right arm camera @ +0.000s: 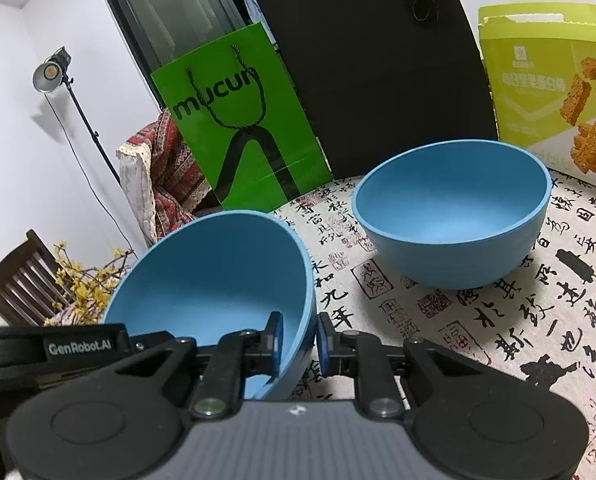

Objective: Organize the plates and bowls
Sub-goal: 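Close the left gripper on the bowl rim while the right gripper closes on its rim, then lift the blue bowl off the cloth with both grippers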

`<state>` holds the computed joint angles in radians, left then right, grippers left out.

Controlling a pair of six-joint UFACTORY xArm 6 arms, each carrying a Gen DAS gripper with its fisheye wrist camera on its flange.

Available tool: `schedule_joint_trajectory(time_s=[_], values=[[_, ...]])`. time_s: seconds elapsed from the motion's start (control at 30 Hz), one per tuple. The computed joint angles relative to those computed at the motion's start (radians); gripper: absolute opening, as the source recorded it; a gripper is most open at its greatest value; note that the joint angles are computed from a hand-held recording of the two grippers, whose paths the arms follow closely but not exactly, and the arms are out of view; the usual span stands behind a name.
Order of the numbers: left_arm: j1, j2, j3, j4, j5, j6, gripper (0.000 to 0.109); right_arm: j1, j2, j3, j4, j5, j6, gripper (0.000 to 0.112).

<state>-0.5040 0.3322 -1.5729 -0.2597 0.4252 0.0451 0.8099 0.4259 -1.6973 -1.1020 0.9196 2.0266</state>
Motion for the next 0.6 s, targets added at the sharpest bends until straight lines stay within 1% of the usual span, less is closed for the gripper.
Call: schedule_joint_trajectory(time_s=[0.27, 0.47, 0.6], values=[[0.011, -0.052, 0.054, -0.049, -0.018, 0.037, 0.023, 0.027, -0.001, -0.037, -0.025, 0.042, -0.013, 0.017], [0.022, -0.098, 0.096, -0.043, -0.037, 0.039, 0.023, 0.050, 0.016, -0.086, -0.023, 0.068, -0.046, 0.017], [0.029, -0.131, 0.127, -0.038, -0.046, 0.036, 0.023, 0.060, 0.018, -0.099, -0.021, 0.070, -0.040, 0.017]])
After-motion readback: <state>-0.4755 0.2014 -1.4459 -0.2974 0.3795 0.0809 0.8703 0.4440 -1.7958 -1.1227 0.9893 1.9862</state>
